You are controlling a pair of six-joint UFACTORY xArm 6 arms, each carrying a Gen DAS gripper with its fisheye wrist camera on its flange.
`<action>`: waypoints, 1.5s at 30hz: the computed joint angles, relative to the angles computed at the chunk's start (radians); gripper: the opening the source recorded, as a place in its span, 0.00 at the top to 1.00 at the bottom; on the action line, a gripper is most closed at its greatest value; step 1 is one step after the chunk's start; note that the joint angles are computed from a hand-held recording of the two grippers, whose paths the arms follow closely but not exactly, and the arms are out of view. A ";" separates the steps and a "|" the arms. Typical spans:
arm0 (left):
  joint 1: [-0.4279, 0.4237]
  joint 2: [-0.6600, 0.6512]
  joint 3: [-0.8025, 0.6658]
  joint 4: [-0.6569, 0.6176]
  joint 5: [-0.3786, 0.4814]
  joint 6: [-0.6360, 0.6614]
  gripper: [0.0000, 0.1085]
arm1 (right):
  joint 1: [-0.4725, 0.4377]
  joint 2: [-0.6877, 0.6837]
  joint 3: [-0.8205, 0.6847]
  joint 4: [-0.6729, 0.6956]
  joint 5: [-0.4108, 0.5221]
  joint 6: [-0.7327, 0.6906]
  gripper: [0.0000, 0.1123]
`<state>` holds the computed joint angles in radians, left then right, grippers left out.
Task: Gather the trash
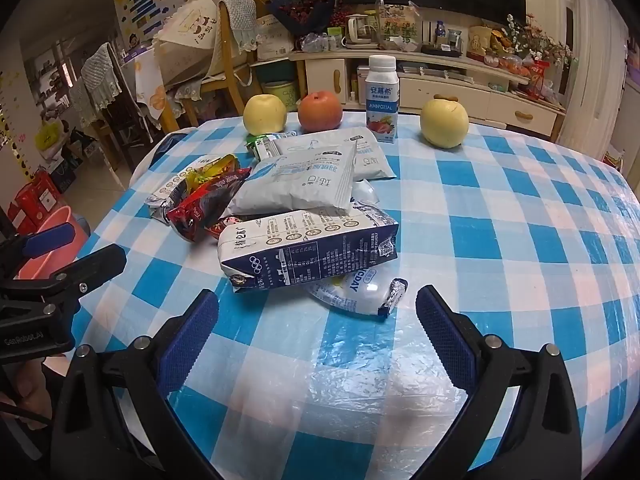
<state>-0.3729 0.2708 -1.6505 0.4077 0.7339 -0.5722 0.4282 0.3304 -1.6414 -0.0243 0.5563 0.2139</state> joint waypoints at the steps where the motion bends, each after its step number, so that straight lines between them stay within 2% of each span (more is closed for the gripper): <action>1: 0.001 0.000 0.001 -0.003 -0.003 0.000 0.09 | 0.000 0.000 0.001 -0.004 -0.001 0.002 0.11; 20: -0.002 0.006 0.004 0.006 -0.013 -0.006 0.09 | -0.001 -0.001 0.002 -0.002 0.000 0.000 0.11; 30: -0.003 0.017 -0.026 0.060 0.044 -0.041 0.09 | -0.001 0.001 -0.001 0.000 0.004 -0.001 0.11; 33: -0.004 0.012 -0.015 0.075 0.037 -0.046 0.09 | -0.002 -0.002 0.005 0.006 -0.001 -0.007 0.11; 45: 0.000 0.017 -0.013 0.014 0.025 0.000 0.09 | -0.001 0.003 -0.001 0.007 0.002 -0.007 0.11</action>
<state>-0.3724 0.2877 -1.6634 0.4221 0.7590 -0.5726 0.4268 0.3329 -1.6424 -0.0169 0.5583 0.2064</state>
